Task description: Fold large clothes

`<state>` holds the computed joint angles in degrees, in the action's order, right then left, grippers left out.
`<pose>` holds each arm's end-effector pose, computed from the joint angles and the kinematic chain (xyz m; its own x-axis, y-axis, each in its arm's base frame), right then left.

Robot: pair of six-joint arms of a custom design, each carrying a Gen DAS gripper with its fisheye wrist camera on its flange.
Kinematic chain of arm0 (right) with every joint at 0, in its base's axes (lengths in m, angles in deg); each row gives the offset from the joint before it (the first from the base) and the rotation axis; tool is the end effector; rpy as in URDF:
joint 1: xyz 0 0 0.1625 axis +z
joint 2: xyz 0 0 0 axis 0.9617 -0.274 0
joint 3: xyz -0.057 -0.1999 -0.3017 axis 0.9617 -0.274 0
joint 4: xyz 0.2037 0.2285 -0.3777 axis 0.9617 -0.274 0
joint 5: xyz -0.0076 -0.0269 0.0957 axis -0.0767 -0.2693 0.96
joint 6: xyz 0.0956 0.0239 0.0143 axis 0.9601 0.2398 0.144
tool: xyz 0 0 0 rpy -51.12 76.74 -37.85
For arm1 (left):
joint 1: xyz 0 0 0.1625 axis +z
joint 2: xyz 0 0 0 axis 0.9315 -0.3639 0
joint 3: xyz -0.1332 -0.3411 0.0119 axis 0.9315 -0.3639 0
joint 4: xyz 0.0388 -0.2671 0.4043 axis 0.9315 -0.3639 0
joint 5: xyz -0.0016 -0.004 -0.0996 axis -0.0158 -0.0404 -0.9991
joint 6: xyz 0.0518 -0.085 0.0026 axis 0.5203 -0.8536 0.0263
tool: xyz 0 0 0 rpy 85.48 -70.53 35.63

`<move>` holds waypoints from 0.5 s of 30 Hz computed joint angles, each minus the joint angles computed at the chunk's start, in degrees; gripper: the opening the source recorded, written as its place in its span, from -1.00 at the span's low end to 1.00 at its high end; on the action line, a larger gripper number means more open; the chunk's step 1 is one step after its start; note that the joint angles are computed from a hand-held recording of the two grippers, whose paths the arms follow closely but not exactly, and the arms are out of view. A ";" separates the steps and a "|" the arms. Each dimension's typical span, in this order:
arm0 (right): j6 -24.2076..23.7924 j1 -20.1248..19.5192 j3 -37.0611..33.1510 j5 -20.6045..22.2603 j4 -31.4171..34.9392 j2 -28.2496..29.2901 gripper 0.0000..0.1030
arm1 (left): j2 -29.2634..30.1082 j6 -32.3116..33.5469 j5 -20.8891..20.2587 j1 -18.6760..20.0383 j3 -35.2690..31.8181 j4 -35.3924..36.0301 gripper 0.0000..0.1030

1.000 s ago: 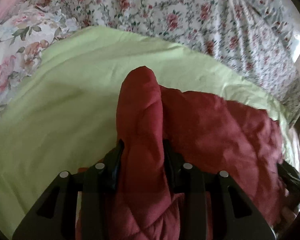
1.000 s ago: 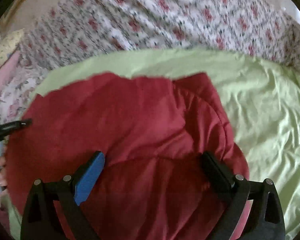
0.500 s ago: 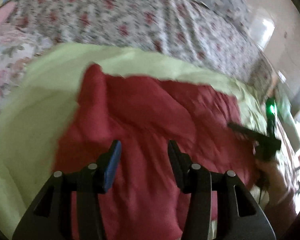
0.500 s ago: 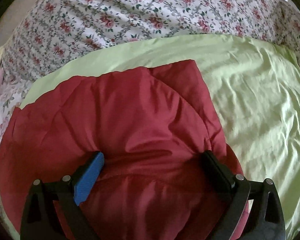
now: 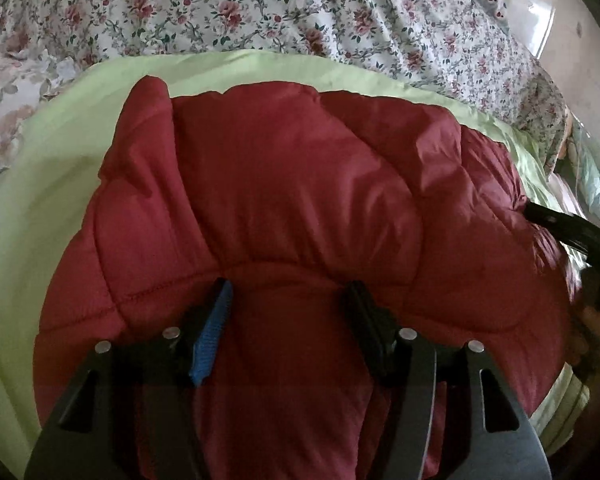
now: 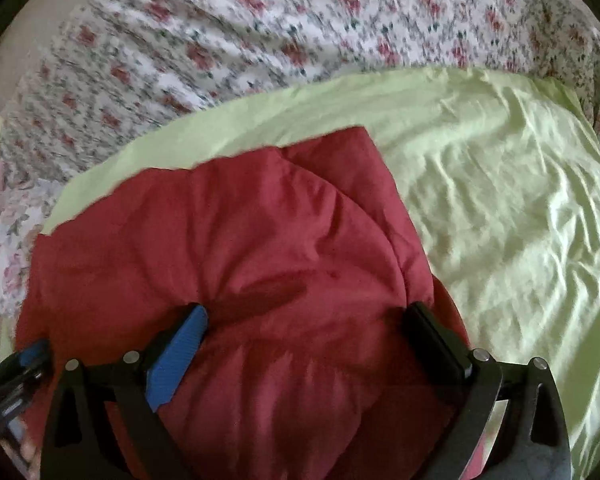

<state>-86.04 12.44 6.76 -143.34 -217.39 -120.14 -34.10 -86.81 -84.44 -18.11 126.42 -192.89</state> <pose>0.0500 -0.7526 0.3949 -0.8645 0.0530 0.4998 -0.2769 0.7796 -0.5617 -0.3560 -0.7491 0.0782 -0.7954 0.1511 -0.5870 0.4367 0.8144 -0.3821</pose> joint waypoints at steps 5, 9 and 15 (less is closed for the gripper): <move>-4.24 0.59 12.42 6.33 -4.24 -9.72 0.92 | -0.08 -0.21 0.16 -0.09 0.41 -0.60 0.15; -9.33 1.85 19.34 2.30 -3.93 -13.24 0.92 | -0.06 -0.51 0.16 -0.16 0.19 -0.26 0.15; -10.29 0.76 24.43 1.49 -6.01 -16.73 0.92 | -3.23 -2.10 0.83 -2.13 4.14 -1.02 0.15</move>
